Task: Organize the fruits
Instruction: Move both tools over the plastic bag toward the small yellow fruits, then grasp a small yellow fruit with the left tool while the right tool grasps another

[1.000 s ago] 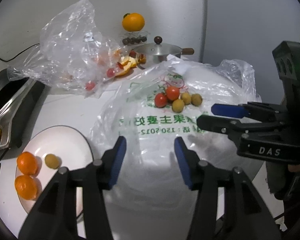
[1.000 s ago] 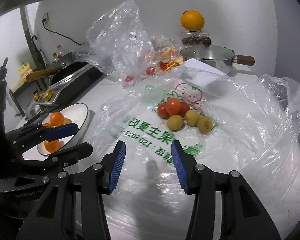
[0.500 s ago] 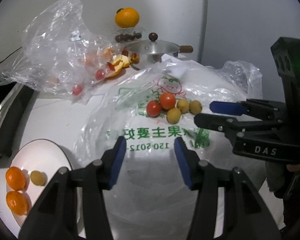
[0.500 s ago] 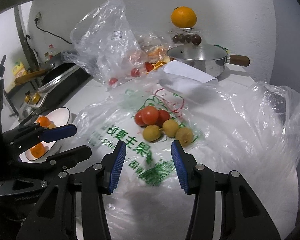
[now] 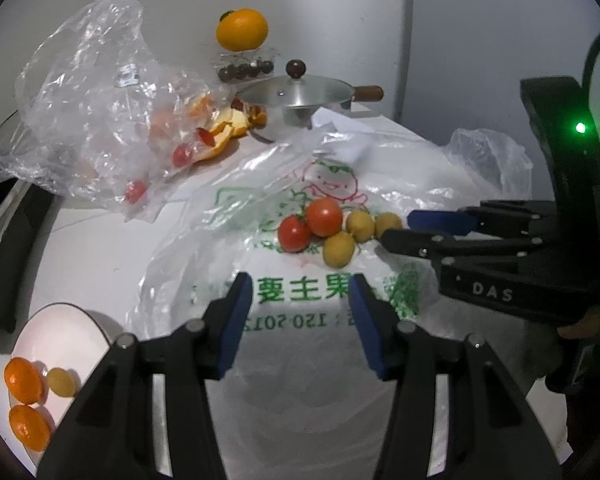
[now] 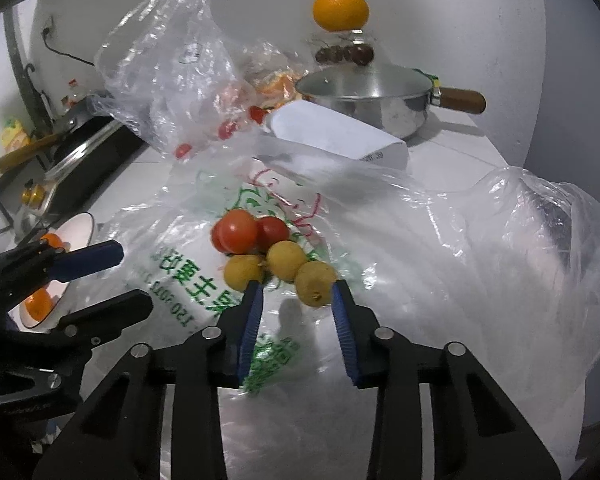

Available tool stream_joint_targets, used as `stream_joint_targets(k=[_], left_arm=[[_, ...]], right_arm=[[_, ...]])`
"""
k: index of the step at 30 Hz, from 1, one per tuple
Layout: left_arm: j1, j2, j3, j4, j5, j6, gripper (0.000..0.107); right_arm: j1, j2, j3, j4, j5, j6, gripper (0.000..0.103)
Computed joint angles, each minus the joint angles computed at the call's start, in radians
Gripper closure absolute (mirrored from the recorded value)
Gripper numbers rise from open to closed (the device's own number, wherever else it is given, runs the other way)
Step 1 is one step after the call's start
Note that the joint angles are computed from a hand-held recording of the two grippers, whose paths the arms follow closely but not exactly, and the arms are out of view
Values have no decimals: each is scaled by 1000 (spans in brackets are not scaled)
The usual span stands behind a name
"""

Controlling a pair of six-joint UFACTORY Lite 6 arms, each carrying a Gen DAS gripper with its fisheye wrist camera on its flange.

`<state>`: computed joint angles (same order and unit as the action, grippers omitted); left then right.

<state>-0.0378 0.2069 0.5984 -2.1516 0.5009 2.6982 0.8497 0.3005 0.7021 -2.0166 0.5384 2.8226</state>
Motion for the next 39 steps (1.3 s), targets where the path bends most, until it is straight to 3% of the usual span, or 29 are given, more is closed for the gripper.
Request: stream_joint_targets(k=[8, 11, 25, 39], left_arm=[[-65, 67, 67, -58, -36, 4, 55], [-89, 91, 87, -82, -44, 18, 55], [-200, 186, 176, -189, -97, 66, 56], [-230, 283, 265, -128, -118, 19, 81]], right_arm=[[-72, 23, 16, -97, -59, 29, 71], [-90, 38, 27, -130, -70, 42, 76], [-106, -18, -52, -277, -39, 187, 76], [-101, -88, -111, -246, -15, 182, 76]])
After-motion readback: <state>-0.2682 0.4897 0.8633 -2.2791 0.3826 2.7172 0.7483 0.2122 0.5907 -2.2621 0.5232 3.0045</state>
